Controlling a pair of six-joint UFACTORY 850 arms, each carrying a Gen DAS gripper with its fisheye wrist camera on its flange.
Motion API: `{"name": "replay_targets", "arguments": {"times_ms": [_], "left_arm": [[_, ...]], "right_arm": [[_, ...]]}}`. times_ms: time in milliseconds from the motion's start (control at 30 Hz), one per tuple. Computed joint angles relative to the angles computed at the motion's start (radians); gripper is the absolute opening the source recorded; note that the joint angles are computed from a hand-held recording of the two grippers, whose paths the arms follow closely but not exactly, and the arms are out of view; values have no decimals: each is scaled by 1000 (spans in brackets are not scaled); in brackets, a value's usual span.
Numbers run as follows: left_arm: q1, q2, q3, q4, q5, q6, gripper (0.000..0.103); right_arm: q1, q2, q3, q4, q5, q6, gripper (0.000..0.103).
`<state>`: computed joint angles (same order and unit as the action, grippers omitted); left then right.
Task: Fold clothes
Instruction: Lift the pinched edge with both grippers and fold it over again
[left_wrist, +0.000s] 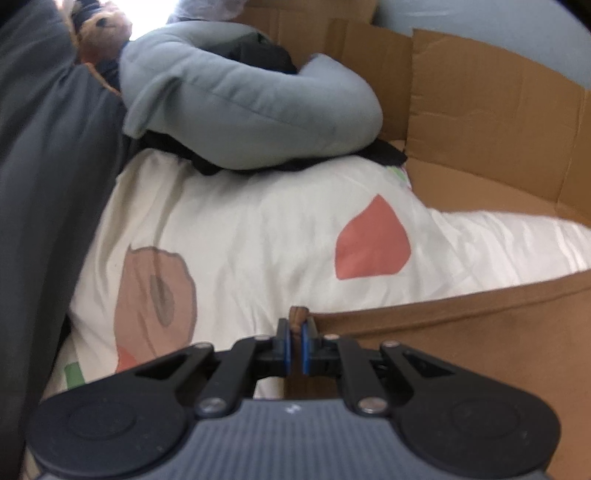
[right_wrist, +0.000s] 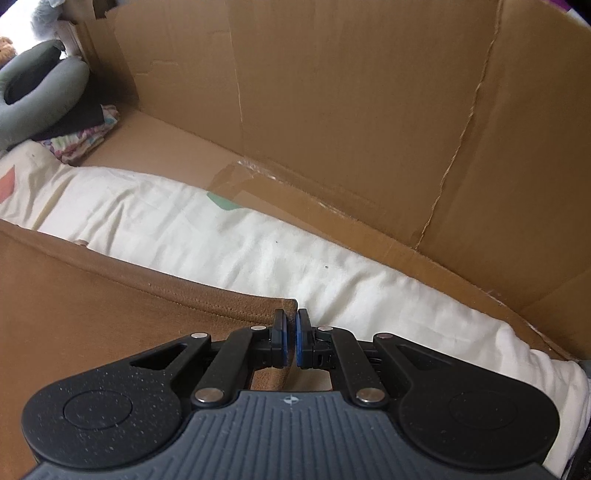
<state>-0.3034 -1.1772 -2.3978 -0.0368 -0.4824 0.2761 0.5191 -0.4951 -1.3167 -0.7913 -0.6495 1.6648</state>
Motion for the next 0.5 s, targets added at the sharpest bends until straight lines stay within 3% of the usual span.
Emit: {"name": "replay_targets", "arguments": {"times_ms": [267,433,500], "left_arm": [[7,-86,-162,-29,-102,-12,11],[9,64,74,-22,16,-45,23],[9,121,160,-16,61,-56,24]], "right_arm": [[-18,-13,17,11,55,20,3],[-12,60,98,-94,121,240,7],[6,82,106,-119,99,256,17]]}}
